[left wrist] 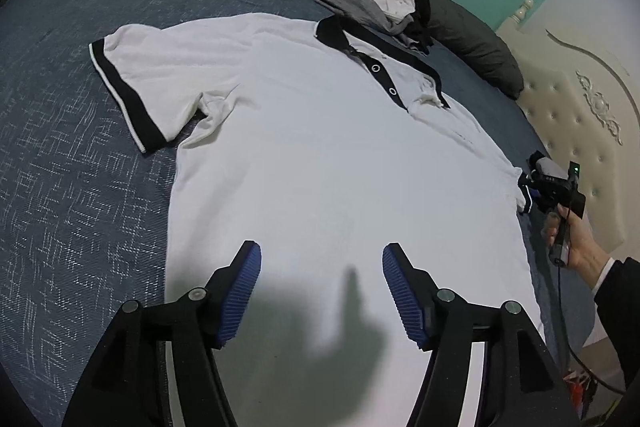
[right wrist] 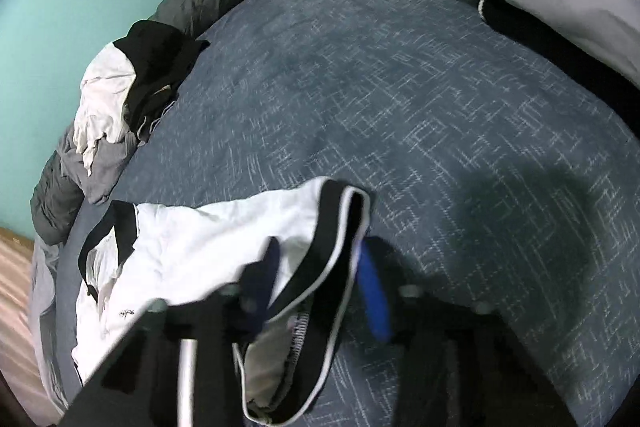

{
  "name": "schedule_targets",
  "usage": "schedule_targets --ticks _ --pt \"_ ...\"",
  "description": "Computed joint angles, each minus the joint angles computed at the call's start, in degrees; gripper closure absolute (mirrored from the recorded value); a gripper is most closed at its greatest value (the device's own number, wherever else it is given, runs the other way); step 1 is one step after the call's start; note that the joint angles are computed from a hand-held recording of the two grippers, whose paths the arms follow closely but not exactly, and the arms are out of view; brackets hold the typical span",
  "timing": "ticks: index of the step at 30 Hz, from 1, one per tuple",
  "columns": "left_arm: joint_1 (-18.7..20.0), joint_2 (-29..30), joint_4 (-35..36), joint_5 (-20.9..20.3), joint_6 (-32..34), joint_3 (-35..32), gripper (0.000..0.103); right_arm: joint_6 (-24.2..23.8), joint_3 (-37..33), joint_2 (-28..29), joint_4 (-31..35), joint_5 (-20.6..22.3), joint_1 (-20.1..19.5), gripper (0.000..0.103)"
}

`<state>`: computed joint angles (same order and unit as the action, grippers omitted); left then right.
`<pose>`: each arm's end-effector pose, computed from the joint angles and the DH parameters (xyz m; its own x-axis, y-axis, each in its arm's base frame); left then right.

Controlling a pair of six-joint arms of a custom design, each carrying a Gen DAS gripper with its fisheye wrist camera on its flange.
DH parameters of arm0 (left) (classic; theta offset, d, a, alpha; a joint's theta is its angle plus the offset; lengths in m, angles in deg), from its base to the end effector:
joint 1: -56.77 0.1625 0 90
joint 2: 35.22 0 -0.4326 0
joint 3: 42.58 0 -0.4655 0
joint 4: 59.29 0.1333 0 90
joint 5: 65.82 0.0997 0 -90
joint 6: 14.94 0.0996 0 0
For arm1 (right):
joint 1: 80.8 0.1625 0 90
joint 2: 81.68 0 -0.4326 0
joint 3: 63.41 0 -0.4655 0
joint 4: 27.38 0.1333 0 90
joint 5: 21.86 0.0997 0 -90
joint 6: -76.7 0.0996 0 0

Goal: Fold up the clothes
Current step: 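Grasp the black-trimmed sleeve cuff with the right gripper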

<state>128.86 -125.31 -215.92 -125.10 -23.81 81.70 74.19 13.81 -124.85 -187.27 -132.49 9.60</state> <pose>0.0171 -0.5462 0.3147 -0.9315 -0.1202 -0.3433 0.1173 0.7940 -0.5965 0.1040 -0.8359 0.1806 -0.9361 0.1641 0.3110 -0.0467 0.8186 -0.5725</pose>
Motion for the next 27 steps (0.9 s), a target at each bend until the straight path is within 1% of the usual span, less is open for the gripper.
schedule_targets --ticks 1,4,6,8,11,13,15,16,17,18,19,20,21,23,24,26,27 --pt "-0.03 -0.04 0.0 0.17 0.07 0.04 0.035 -0.39 0.32 -0.12 -0.84 -0.05 0.1 0.089" --pt "-0.1 -0.17 -0.18 1.04 0.02 0.2 0.027 -2.17 1.58 -0.76 -3.69 -0.14 0.48 0.099" --pt "0.04 -0.4 -0.39 0.89 -0.43 0.25 0.027 -3.33 1.98 -1.19 -4.19 0.21 0.79 0.101" --pt "-0.04 -0.59 -0.51 1.25 -0.51 0.39 0.023 -5.11 1.97 -1.37 -4.36 0.36 1.36 0.102" --pt "-0.08 -0.83 -0.49 1.52 -0.55 0.57 0.021 -6.56 1.65 -1.49 -3.84 0.64 2.01 0.102" --pt "-0.04 -1.02 -0.51 1.43 -0.58 0.68 0.021 -6.48 1.13 -1.28 -3.57 -0.31 2.34 0.103" --pt "-0.08 -1.07 -0.69 1.77 -0.58 0.74 0.02 -5.12 0.52 -1.08 -2.9 -0.94 2.14 0.102" --pt "-0.07 -1.07 -0.97 1.94 -0.62 0.77 0.017 -4.37 0.35 -0.98 -2.73 -1.51 2.0 0.1" --pt "-0.06 -1.05 -1.34 2.11 -0.68 0.8 0.015 -3.6 0.24 -0.85 -2.74 -2.37 1.89 0.095" --pt "-0.03 -1.08 -1.68 2.21 -0.72 0.85 0.015 -2.82 0.2 -0.76 -2.64 -2.81 1.66 0.071" --pt "-0.03 -1.07 -1.91 2.33 -0.71 0.87 0.015 -2.2 0.34 -0.8 -2.63 -2.4 1.32 0.043" --pt "-0.04 -1.04 -2.1 2.46 -0.69 0.87 0.015 -1.71 0.61 -0.91 -2.78 -1.58 0.98 0.039" --pt "-0.09 -0.99 -2.24 2.68 -0.64 0.88 0.015 -1.32 0.75 -0.94 -2.77 -0.94 0.67 0.039" --pt "-0.2 -0.9 -2.43 3.22 -0.49 0.92 0.014 -1.21 0.2 -0.38 -1.9 -1.13 0.37 0.039" --pt "-0.21 -0.83 -2.47 3.49 -0.5 0.92 0.012 -1.5 -0.2 -0.02 -1.42 -1.39 0.27 0.039" --pt "-0.16 -0.73 -2.68 3.98 -0.77 0.95 0.005 -1.99 -0.78 0.63 -1.28 -1.47 0.04 0.039" --pt "-0.14 -0.68 -2.79 4.23 -0.92 0.97 0.005 -2.05 -0.97 0.88 -1.37 -1.39 -0.07 0.039"
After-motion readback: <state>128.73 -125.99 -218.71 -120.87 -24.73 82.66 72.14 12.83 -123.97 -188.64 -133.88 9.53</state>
